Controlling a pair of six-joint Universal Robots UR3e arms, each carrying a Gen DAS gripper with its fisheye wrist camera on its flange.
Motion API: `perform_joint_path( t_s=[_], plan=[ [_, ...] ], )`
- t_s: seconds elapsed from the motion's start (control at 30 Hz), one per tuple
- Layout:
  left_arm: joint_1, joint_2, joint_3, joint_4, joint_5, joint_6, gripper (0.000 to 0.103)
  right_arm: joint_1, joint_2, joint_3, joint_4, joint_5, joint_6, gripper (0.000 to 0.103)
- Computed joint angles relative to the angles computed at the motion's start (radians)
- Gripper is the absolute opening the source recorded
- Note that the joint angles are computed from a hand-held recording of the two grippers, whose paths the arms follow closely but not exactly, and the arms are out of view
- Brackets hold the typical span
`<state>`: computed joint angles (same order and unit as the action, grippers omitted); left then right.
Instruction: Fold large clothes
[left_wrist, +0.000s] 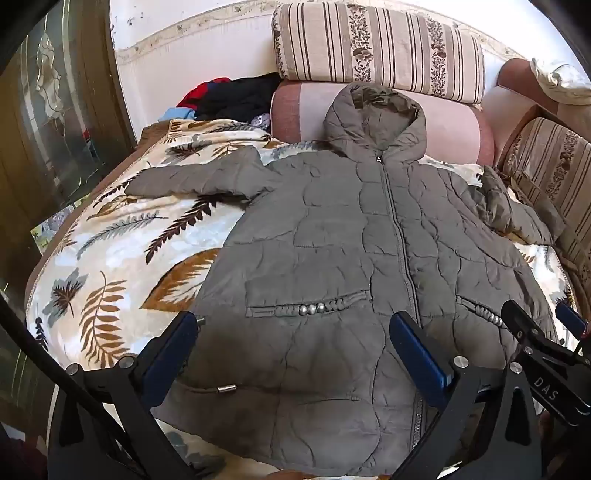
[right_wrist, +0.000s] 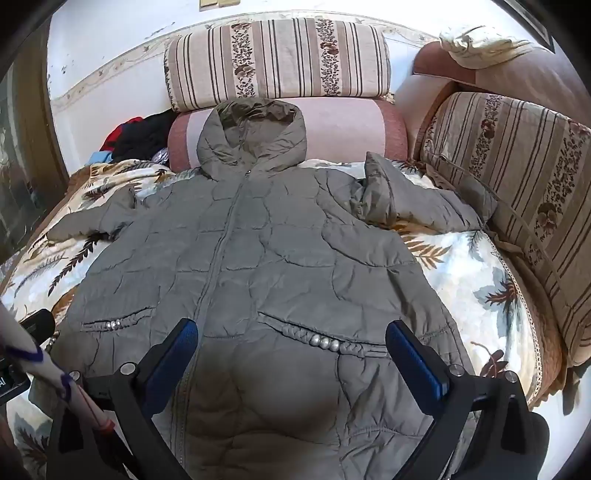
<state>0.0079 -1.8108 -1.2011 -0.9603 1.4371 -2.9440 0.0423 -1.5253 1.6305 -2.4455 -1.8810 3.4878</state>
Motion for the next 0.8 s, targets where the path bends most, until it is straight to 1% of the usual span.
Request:
perform_joint_path(
  t_s=[0.1, 0.13, 0.23, 0.37, 0.4, 0.43, 0.5, 0.8],
  plan=[
    [0.003, 0.011, -0.022, 0.027, -0.003, 0.011, 0.103, 0.000, 0.007, -0.009, 0.004, -0.008, -0.005, 0.103],
    [-0.001, 0.005, -0.049, 0.053, 0.004, 0.015, 0.103, 0.000, 0.009, -0.011, 0.005, -0.009, -0.004, 0.103],
    [0.006, 0.010, -0.074, 0.070, 0.005, 0.014, 0.103, 0.015, 0.026, -0.013, -0.003, -0.019, 0.005, 0.103],
    [-0.014, 0.000, -0.067, 0.076, 0.040, 0.010, 0.103, 0.026, 0.037, -0.015, 0.001, -0.024, 0.004, 0.103],
    [-0.003, -0.013, -0.041, 0.052, 0.030, 0.017, 0.103, 0.036, 0.040, -0.016, 0.001, -0.032, 0.009, 0.103],
    [-0.004, -0.015, -0.039, 0.052, 0.033, 0.017, 0.103, 0.045, 0.043, -0.015, 0.000, -0.039, 0.014, 0.103],
    [-0.003, -0.018, -0.039, 0.051, 0.033, 0.018, 0.103, 0.023, 0.048, -0.027, 0.014, -0.017, -0.014, 0.103],
    [-0.003, -0.042, -0.024, 0.039, 0.049, 0.020, 0.103, 0.025, 0.069, -0.043, 0.032, -0.020, -0.020, 0.103]
  ],
)
